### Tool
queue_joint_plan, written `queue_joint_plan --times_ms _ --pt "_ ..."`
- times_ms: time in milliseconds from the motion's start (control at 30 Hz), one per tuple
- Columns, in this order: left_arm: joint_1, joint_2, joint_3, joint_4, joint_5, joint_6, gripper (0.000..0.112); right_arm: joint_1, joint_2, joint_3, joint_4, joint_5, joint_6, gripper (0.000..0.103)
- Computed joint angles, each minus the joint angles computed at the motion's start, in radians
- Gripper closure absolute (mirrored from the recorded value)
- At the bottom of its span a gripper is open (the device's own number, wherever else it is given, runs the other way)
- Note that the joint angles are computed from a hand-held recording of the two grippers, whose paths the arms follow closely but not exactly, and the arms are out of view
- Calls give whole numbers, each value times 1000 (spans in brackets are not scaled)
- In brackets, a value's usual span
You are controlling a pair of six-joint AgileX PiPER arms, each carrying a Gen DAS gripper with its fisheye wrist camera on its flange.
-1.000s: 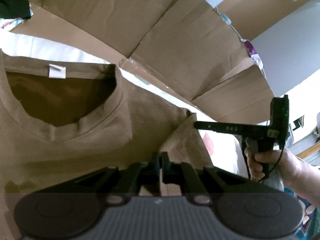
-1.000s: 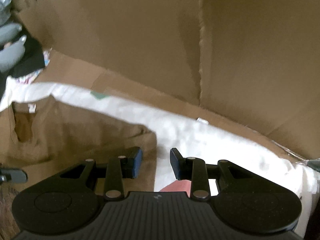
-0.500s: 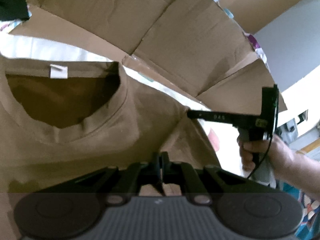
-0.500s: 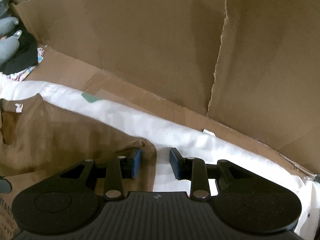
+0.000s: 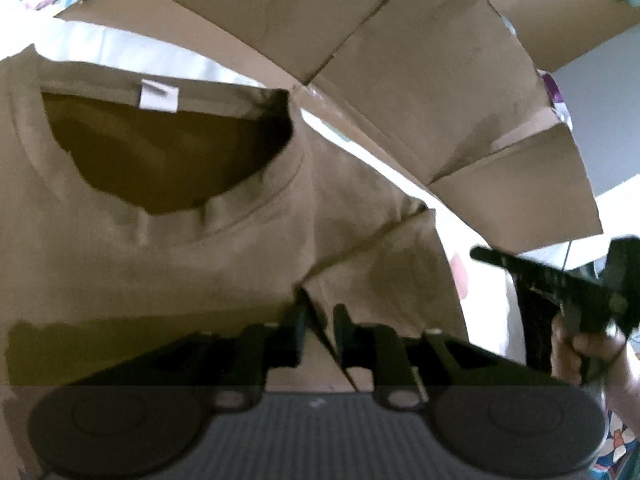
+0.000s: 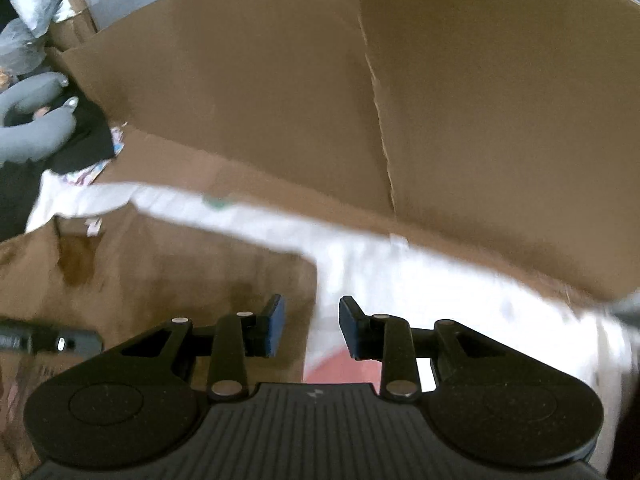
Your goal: Fold clothes
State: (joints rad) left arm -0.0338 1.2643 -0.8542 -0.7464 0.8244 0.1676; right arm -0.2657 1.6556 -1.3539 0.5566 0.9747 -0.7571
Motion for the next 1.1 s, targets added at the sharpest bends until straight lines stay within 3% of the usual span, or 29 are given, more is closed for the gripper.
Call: queue_joint_plan --times_ms 167,267,467,633,767,1033,1100 --pt "-85 -54 16 42 13 -97 82 -83 -131 137 4 58 -113 66" --pt "-149 -78 26 57 16 -148 62 -142 -199 197 9 102 -145 66" --pt "-269 -94 31 82 21 -253 63 -215 -309 301 -16 152 -194 65" --pt "-360 -101 48 108 -15 -350 64 -229 -400 412 -66 118 -277 65" --pt "-439 -90 36 156 -28 -485 70 -247 -445 475 -55 80 -278 65" --pt "-497 -44 58 90 -111 -510 73 -203 -456 542 -32 -10 -279 65" --pt "-503 -37 65 96 -119 -527 105 -184 -442 543 -36 -34 -265 65"
